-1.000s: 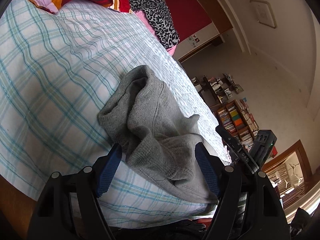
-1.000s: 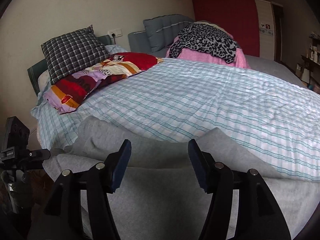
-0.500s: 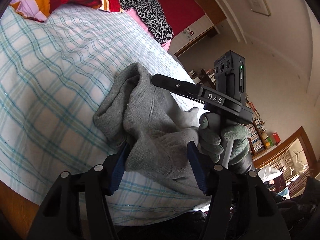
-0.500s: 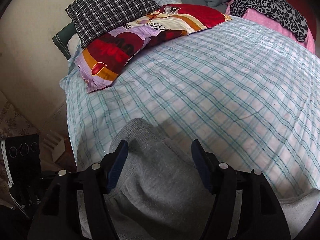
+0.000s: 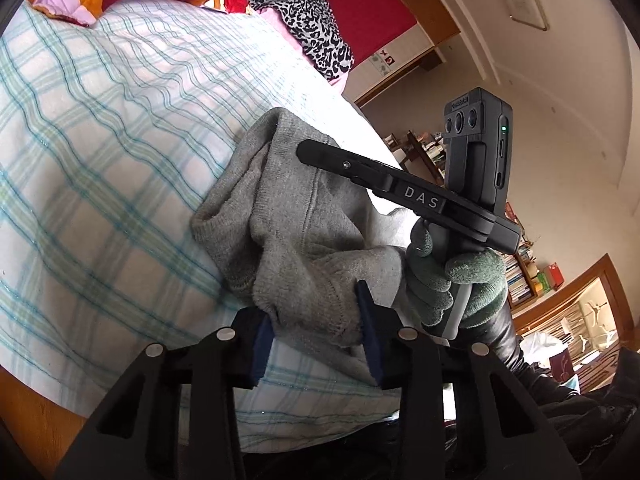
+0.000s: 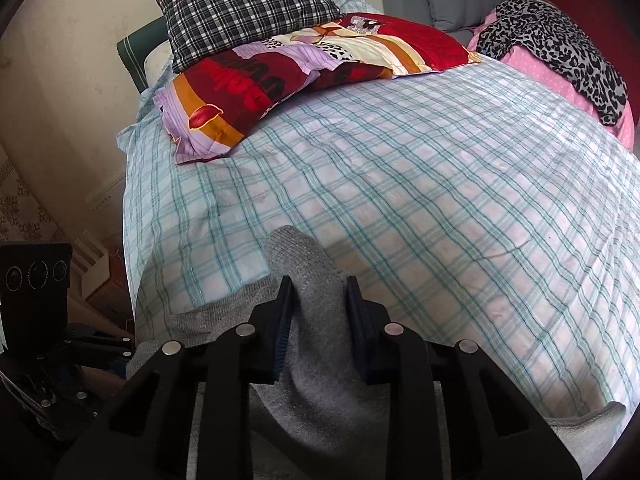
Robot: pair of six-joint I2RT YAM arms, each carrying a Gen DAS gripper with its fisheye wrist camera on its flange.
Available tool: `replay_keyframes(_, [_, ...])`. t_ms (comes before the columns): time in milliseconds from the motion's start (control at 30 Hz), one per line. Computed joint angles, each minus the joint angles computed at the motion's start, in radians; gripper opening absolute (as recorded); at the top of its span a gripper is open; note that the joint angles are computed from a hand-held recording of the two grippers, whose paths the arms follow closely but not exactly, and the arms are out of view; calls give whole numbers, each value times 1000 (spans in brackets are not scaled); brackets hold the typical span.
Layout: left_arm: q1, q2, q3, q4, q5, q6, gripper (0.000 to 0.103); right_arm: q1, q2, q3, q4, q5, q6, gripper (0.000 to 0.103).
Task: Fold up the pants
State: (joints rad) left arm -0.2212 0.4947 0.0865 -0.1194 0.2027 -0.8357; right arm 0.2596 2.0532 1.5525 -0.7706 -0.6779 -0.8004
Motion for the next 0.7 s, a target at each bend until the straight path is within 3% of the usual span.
replay_keyframes(100, [-42,43,56,-18,-118,48,31,-12,12,31,11,-33,64,25])
replay_keyframes(300, [-185,96,141,-11,-381,185,30,-27,57,89,74,-88,226,25])
replay_keyframes(367, [-174,136,145,0,-377,202,30,-15,70,77,114,-65,249,28])
replay_keyframes(433, [-147,160,128,2,-348,202,30,-7,64,40,172,-26,280,47])
replay_keyframes(467, [-142,173,114,4,-342,199,30,-12,61,29,184,-28,291,52])
replay_keyframes(567, [-124,164,41,28,-312,211,31,-49,24,-17,218,-78,291,54])
replay_keyframes(700, [-137,106,30,-26,-328,216,41,-117,-65,-111,282,-117,258,55])
